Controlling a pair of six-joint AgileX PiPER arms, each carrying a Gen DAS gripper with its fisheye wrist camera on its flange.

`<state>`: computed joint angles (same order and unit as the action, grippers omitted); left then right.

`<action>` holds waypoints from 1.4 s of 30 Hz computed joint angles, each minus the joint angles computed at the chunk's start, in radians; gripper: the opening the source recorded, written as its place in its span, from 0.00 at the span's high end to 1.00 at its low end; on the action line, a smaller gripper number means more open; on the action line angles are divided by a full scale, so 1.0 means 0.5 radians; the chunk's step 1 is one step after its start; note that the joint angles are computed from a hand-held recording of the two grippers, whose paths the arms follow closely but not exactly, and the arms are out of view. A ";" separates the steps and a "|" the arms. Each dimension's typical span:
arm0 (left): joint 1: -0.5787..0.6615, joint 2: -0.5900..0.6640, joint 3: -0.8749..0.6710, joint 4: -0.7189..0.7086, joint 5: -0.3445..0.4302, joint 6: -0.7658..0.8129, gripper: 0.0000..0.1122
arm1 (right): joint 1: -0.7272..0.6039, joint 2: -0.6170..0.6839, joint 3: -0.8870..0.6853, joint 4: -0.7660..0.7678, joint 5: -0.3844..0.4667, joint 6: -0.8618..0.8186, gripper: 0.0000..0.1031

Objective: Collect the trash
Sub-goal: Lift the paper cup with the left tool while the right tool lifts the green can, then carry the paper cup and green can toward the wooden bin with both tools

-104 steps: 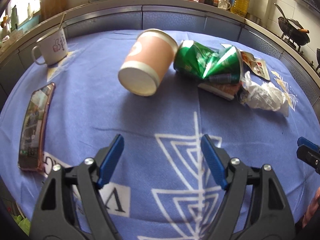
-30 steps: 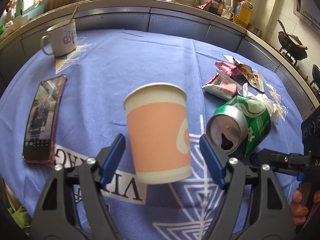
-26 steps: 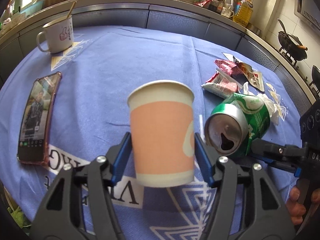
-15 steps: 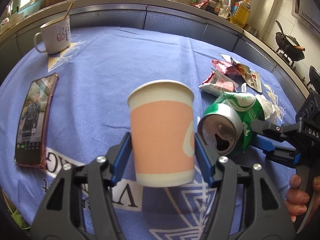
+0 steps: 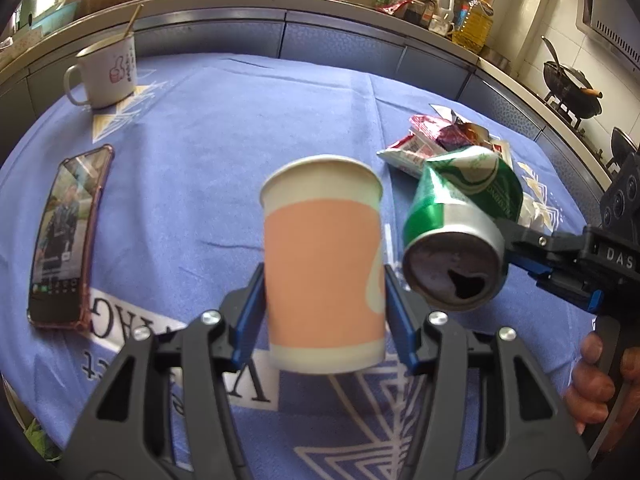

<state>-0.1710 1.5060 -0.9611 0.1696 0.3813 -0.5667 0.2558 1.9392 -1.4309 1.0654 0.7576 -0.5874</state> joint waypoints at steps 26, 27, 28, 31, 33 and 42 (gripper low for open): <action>-0.370 0.034 -0.174 0.066 0.174 -0.166 0.53 | -0.491 -0.364 0.552 0.202 0.141 -0.396 0.73; -0.383 0.045 -0.182 0.069 0.179 -0.175 0.53 | -0.512 -0.363 0.557 0.204 0.156 -0.403 0.73; -0.393 0.055 -0.191 0.070 0.185 -0.179 0.52 | -0.528 -0.362 0.557 0.203 0.172 -0.405 0.73; -0.415 0.081 -0.221 0.057 0.200 -0.178 0.53 | -0.563 -0.372 0.578 0.219 0.199 -0.433 0.73; -0.434 0.094 -0.240 0.068 0.212 -0.193 0.52 | -0.580 -0.377 0.581 0.228 0.216 -0.447 0.73; -0.464 0.124 -0.259 0.099 0.235 -0.235 0.52 | -0.603 -0.366 0.585 0.238 0.249 -0.473 0.74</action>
